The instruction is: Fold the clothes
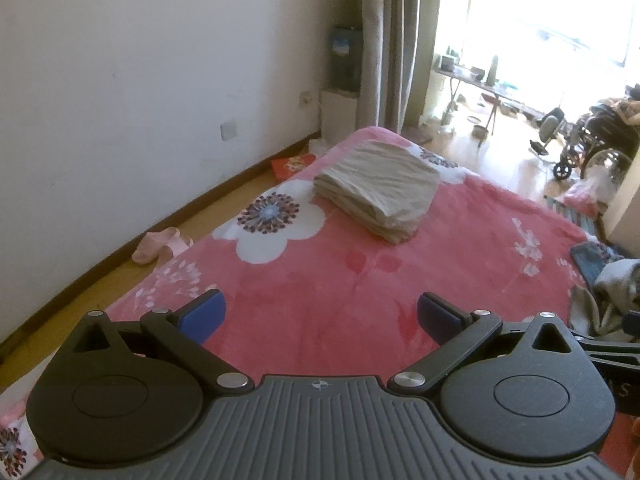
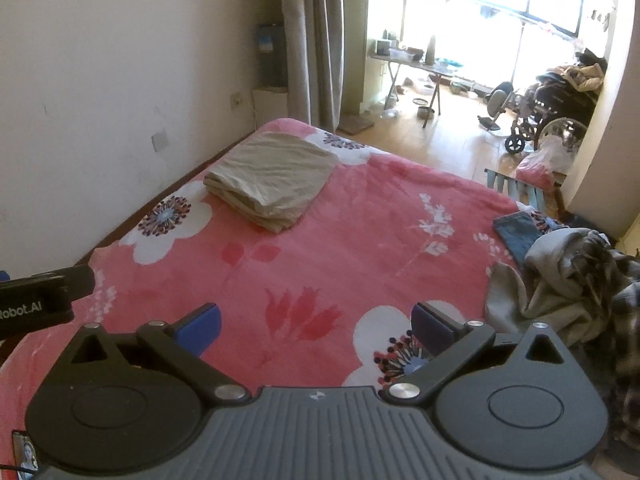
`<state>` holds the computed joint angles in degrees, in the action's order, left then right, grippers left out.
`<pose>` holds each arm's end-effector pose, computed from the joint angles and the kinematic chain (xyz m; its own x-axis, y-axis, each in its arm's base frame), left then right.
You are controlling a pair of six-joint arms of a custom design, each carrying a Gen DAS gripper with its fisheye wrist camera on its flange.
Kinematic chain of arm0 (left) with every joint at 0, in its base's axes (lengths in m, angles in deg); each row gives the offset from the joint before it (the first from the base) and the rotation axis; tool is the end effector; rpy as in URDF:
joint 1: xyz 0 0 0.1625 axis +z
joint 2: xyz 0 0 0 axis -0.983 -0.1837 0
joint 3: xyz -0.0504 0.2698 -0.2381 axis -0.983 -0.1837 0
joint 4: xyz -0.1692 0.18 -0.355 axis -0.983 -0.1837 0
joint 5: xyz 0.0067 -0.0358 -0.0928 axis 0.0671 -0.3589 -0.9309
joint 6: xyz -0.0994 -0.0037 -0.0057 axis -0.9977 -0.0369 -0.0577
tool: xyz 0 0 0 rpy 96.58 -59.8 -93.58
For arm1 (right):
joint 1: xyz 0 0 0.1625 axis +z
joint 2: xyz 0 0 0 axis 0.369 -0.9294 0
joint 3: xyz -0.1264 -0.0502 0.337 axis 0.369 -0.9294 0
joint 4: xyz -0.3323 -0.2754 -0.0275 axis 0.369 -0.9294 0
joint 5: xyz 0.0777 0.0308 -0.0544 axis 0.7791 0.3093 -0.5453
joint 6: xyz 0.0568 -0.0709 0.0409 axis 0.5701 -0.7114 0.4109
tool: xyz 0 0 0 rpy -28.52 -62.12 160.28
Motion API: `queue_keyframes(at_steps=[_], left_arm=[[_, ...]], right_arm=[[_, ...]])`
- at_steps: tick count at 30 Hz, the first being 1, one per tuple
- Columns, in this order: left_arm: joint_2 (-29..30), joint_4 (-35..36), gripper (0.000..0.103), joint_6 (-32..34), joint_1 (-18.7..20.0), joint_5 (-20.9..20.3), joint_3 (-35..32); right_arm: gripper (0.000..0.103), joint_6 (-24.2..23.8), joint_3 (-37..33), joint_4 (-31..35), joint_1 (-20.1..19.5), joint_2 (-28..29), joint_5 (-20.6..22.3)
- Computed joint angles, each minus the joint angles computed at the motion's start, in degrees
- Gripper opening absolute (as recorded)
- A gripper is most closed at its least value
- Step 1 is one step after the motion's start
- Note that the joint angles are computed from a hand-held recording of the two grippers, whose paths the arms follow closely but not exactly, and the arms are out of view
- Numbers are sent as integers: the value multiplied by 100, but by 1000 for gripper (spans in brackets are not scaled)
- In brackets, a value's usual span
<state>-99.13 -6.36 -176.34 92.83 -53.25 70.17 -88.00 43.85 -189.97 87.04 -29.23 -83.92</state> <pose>-0.4408 -0.3155 0.1480 -0.5383 -0.6568 -0.5280 0.1755 0.5254 -0.8325 0.2416 -0.4204 0.3597 -0.5721 -0.5954 0.5641 -0.7860 0.5945 -0.1696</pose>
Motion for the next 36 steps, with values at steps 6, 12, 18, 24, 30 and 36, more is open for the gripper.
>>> queue_keyframes(at_steps=[6,12,18,24,30,36], left_arm=[[20,-84,103,34,4,24,-6],[64,-190,103,123,35,38,-27],[81,-229,103,146,40,66,-25],[184,-227,103,224,54,62,-122],[213,-227,103,239,69,38,-160],[219,-236,103,268,69,16,-188]], right_arm=[[103,-80,24,-59,57,-39,-89],[103,-157,-11,-90,24,-22,-155],[103,-186,-30,-126,36,6,-256],[103,-174,-13,-131,-12,-12,-315],[103,-222,16,-164,-20,-20,-353],[103,-201,47,-173,-32,-39,-359]])
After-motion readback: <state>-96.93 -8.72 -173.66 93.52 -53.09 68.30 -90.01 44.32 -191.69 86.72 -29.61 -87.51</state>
